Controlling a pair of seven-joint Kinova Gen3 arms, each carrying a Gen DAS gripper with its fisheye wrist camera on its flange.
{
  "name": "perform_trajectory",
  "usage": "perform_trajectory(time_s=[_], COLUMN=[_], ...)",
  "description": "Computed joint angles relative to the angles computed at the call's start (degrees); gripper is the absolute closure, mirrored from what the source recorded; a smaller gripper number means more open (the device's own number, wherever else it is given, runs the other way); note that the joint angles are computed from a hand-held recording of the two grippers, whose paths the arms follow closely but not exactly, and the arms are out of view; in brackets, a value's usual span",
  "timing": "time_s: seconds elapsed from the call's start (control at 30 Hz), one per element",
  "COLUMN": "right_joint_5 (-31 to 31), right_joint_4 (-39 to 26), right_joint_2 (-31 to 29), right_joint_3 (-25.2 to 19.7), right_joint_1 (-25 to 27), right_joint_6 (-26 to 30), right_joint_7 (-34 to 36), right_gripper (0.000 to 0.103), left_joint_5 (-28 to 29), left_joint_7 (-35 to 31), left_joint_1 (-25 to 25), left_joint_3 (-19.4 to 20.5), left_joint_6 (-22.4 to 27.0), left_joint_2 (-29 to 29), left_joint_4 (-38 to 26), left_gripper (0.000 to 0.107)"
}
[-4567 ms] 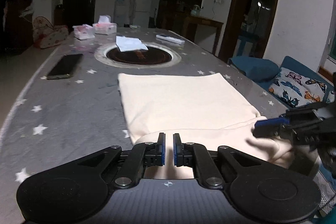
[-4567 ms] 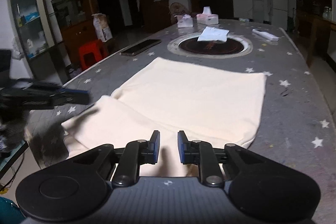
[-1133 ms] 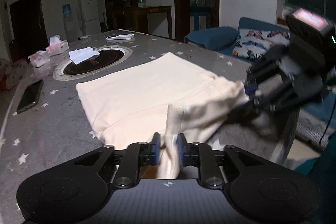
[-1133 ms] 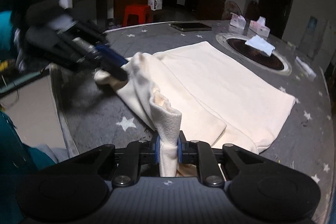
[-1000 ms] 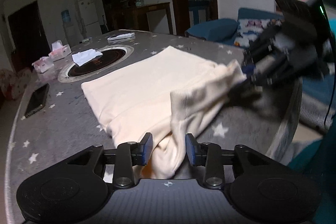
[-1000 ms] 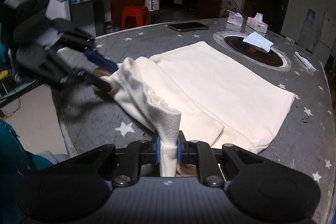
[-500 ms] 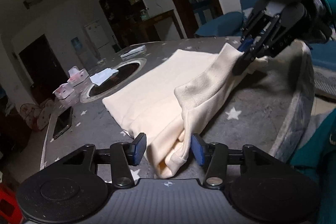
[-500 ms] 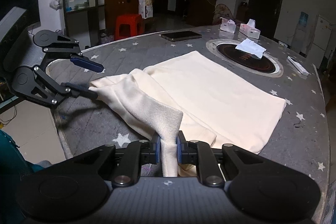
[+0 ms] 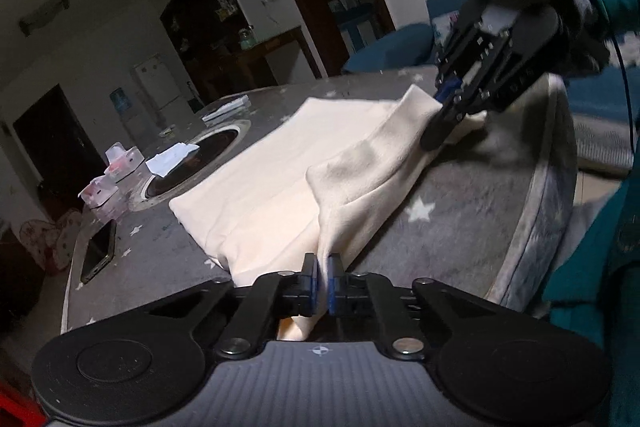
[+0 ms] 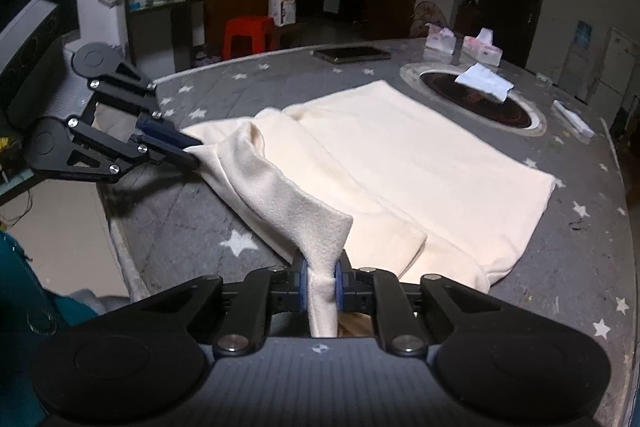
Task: Fold clothes
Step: 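Lift the hem with both grippers and fold it toward the collar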
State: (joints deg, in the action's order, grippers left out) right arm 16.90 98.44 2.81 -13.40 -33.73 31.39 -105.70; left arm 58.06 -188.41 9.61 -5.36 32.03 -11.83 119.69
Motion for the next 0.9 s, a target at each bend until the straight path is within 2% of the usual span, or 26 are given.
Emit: perform_trajectory(time_s=[0.17,0.3,0.57,0.73,0.9], right_joint_5=[2.96,2.85,-3.49,-3.71,-3.27], right_joint_4=[0.95,0.77,-1.64,-4.96,-8.04], right_joint_2=[-1.86,-3.52,-8.45,-8.04,-4.02], right_joint_3=[-0.61,-1.69,-4.00,-4.66,-2.70], right_joint_1=[-0.48,-0.33,0.41,1.36,2.47], right_joint_6=[-0.88,-0.24,5.00,6.66,6.32], right_joint_7=[-2.94,-2.23,3.11,5.03,6.76], right_gripper=[0.094,0.094,0.094,0.094,0.094], left_joint_5=[2.38,2.21,-1.43,-0.58,-0.65], left_joint_7=[2.46,4.94,13.72,13.99,14.09], left_joint_1=[-0.85,-1.21,-0.73,1.64,1.54], left_joint_3=[-1.10,-1.85,-5.48,-5.87,-3.30], left_joint_6=[2.30,4.56,11.23,9.16,5.28], left_joint_2=[-1.50,-3.29,-10.10,-8.59,-1.89], left_joint_4=[-0.26,-0.50,-2.30,-4.95,-8.80], left_gripper=[0.103,0.103,0.103,0.103,0.103])
